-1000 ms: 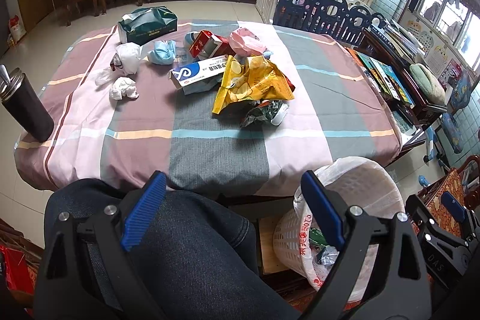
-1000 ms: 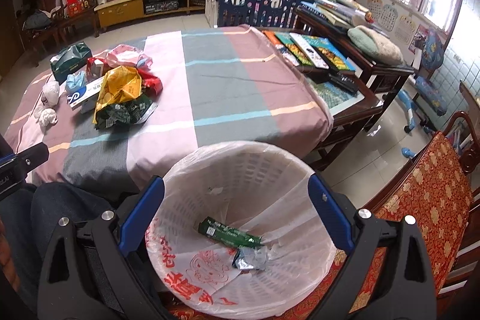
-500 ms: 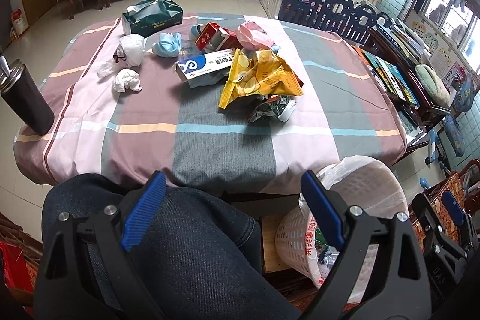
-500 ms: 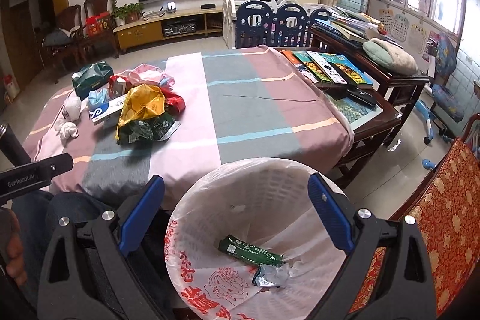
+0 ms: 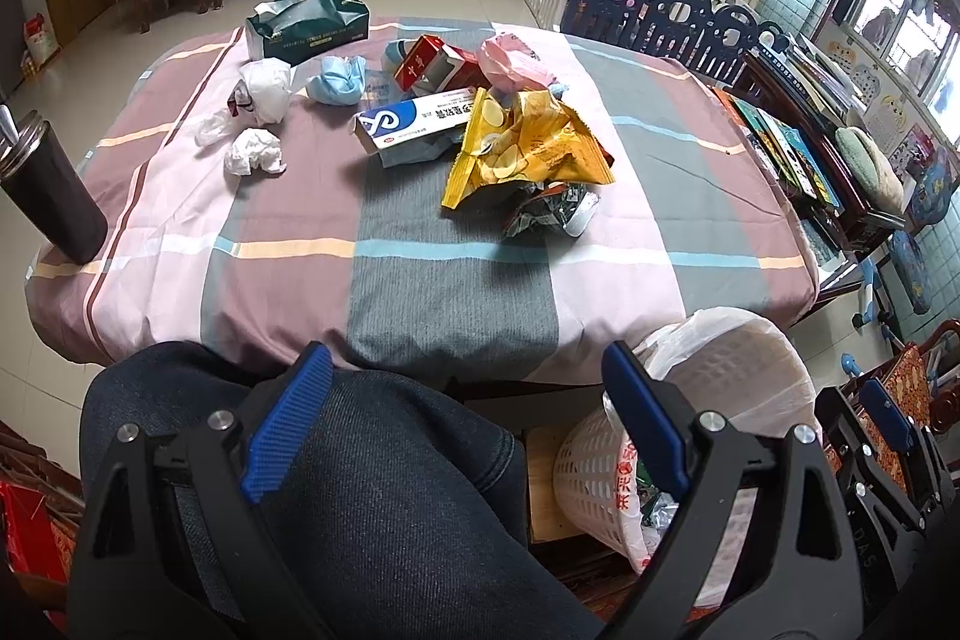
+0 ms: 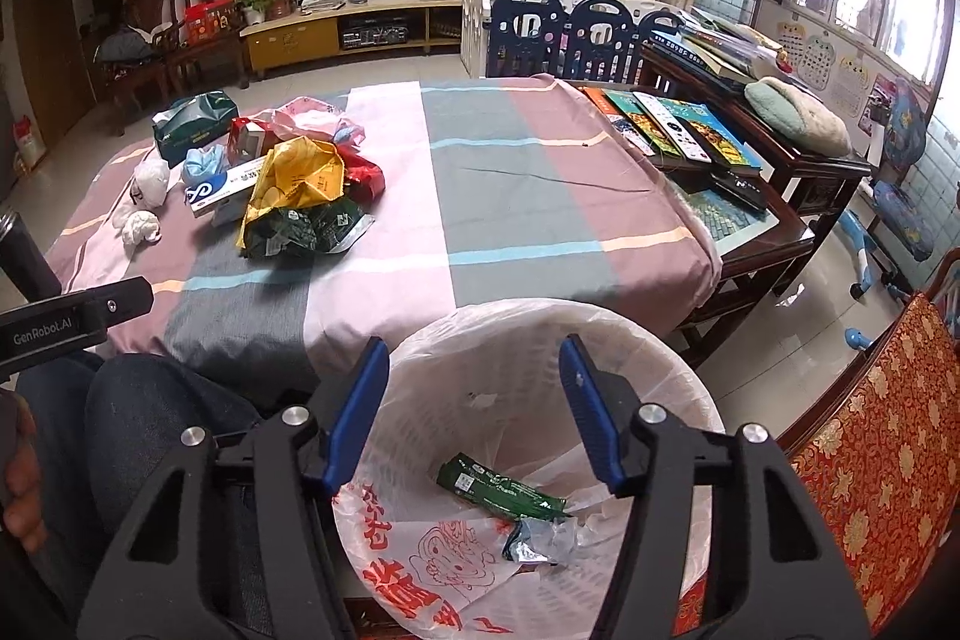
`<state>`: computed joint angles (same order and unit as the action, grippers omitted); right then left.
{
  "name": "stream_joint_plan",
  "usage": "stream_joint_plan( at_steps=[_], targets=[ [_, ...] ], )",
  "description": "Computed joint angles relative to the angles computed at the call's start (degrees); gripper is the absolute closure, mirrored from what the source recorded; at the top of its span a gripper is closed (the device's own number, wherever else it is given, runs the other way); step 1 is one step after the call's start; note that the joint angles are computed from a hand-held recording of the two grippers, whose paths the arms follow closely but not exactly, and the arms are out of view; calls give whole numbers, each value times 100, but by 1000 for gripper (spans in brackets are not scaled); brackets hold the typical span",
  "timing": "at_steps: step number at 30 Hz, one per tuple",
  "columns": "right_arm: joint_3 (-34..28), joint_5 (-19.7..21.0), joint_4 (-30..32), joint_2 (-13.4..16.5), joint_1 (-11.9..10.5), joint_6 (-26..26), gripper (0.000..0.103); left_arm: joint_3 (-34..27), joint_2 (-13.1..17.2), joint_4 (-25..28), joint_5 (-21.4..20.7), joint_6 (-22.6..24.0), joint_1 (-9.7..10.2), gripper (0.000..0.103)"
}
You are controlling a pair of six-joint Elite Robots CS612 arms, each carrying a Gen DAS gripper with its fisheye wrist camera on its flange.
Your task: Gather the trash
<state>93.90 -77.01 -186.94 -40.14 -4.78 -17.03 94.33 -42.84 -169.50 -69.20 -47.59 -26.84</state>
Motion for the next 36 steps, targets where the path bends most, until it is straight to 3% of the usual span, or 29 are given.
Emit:
stream_joint_plan(
  at_steps=[8, 13, 15, 21, 25, 29, 32, 34, 36],
  targets=[
    [-240, -32, 109, 92, 98, 104, 43, 112, -9, -141, -14, -207, 133, 12],
    [-765, -84, 477, 313, 271, 244, 43, 467, 5, -1222, 498, -676, 261, 12],
    [-1043, -118, 666, 447, 380, 279, 43, 554, 22, -1365, 725, -898, 312, 12],
    [-2049, 111, 1523, 946, 661, 632, 41, 569, 123, -1175, 551, -1327, 509, 12],
    [-2742, 357, 2256, 1281, 750, 1170, 37, 542, 225, -1209, 424, -1318, 588, 12],
    [-3519, 116, 2857, 1686, 842, 1592, 33, 516, 290, -1149, 378, -1299, 614, 12],
    [-3818, 388, 3211, 1836, 832, 1672, 34, 490, 329, -1118, 252, -1338, 653, 12],
    [-3785, 727, 3249, 1813, 829, 1531, 66, 485, 342, -1109, 194, -1408, 678, 12],
    [-3606, 945, 3188, 1701, 848, 1326, 77, 497, 345, -1139, 186, -1468, 688, 12]
  ],
)
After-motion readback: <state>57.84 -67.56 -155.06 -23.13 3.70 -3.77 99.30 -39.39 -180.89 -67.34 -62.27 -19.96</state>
